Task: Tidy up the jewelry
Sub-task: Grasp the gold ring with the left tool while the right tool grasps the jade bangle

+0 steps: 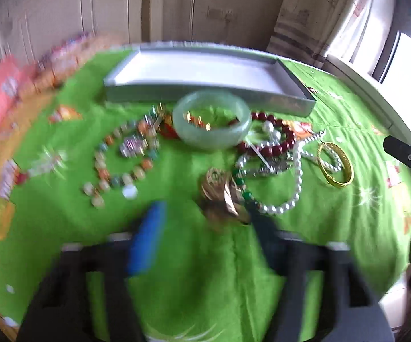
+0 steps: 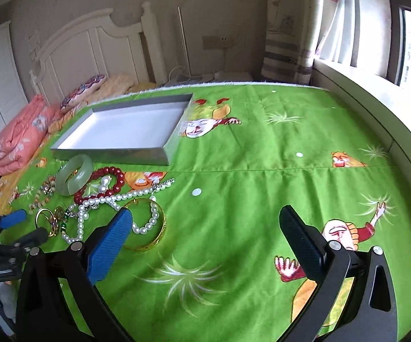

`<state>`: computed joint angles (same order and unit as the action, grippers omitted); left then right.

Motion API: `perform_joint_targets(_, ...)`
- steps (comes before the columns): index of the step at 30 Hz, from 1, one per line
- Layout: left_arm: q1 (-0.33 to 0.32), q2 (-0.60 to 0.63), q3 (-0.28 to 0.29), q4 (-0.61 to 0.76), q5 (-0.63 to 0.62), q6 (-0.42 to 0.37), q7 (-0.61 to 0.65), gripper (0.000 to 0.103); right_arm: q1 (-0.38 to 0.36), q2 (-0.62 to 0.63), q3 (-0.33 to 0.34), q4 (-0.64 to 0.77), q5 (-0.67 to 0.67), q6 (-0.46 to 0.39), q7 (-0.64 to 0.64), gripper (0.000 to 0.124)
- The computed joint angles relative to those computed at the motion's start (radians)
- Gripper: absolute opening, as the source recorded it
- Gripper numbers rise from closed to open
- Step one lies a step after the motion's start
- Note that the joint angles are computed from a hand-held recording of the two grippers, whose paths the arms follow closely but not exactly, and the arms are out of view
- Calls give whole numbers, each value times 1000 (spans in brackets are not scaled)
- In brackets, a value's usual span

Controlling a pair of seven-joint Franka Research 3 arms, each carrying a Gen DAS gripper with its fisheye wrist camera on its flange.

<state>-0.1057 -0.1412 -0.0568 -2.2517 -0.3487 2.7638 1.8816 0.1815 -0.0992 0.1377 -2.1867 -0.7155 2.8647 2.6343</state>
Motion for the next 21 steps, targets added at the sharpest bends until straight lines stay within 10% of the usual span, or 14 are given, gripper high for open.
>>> perform_joint_targets(3,-5,-13,17,-10,-40,20,36,25,1,-1,-1,-5,21,55,-14,96)
perform_joint_targets(9,19,-22,31,-9,2,54,19,24,116,172,1,182,446,66,-444,53)
perform_joint_targets(21,36,-11,56,1,-77,36,105,24,275,651,-64,938,589,-480,-799,40)
